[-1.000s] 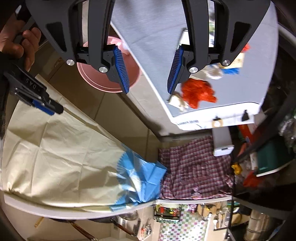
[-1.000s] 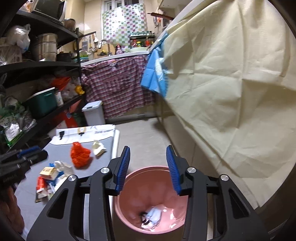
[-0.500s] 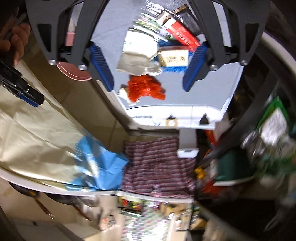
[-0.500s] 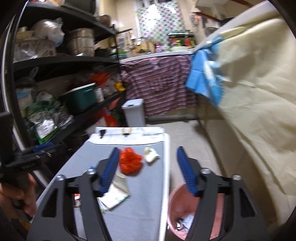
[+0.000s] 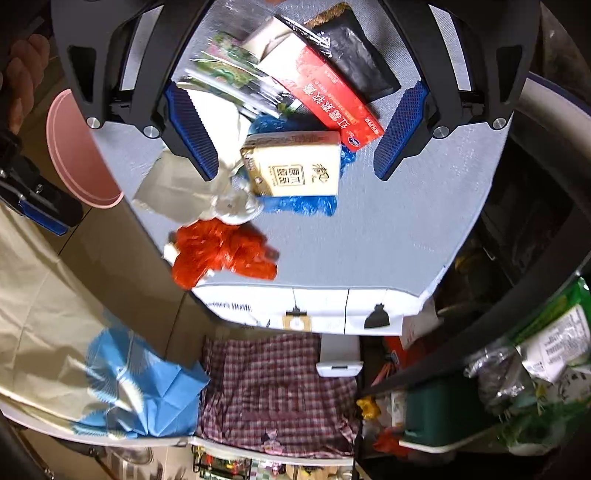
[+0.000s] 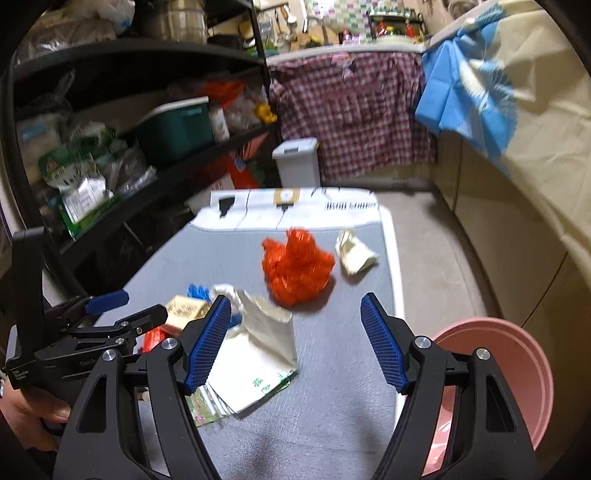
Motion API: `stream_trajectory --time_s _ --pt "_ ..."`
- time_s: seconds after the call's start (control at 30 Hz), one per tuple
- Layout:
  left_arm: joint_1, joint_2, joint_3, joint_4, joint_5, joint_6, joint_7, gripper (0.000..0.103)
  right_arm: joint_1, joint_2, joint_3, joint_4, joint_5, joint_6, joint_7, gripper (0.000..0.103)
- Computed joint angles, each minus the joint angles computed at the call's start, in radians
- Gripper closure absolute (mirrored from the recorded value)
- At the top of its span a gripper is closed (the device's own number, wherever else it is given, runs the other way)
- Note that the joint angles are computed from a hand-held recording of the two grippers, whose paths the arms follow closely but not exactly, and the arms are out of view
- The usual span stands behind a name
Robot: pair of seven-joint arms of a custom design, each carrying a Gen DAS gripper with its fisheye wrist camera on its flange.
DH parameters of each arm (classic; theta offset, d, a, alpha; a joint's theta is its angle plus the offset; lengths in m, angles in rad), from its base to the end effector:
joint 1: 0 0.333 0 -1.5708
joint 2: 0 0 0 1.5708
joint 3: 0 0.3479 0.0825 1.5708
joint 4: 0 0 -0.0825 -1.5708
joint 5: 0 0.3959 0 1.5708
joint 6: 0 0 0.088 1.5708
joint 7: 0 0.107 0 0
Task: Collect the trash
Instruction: 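Move both open grippers back toward the trash on the table, then grasp the tissue pack with the left gripper while the right grasps the white paper bag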
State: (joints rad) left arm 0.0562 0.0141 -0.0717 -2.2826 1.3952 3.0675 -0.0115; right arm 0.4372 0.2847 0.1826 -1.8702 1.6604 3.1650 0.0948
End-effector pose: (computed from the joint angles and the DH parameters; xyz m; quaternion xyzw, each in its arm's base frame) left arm 0.5309 -0.0868 0.4140 -0.7092 0.5770 -0.2922 0.2806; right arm 0.5744 0.2875 0.4277 -0.7308 0.4907 -0.1677 0.4438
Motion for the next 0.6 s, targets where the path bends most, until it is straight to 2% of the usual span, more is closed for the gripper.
stream_trajectory --time_s 0.1,0.3,0.47,0.6 --pt "-0.003 0.024 0.000 0.011 -0.018 -0.016 0.019 0.019 0.003 0.036 0.006 0.004 -0.126 0.006 0.110 0.031" --pt "-0.012 0.066 0.004 0.022 -0.162 -0.027 0.150 0.016 -0.011 0.087 0.024 0.013 -0.322 0.000 0.283 0.031" --pt "-0.025 0.097 0.005 0.027 -0.282 -0.034 0.265 0.016 -0.002 0.116 0.006 0.016 -0.483 -0.026 0.439 0.033" --pt "-0.042 0.110 0.015 0.037 -0.305 -0.053 0.290 0.016 0.007 0.136 -0.014 0.022 -0.599 -0.045 0.555 0.040"
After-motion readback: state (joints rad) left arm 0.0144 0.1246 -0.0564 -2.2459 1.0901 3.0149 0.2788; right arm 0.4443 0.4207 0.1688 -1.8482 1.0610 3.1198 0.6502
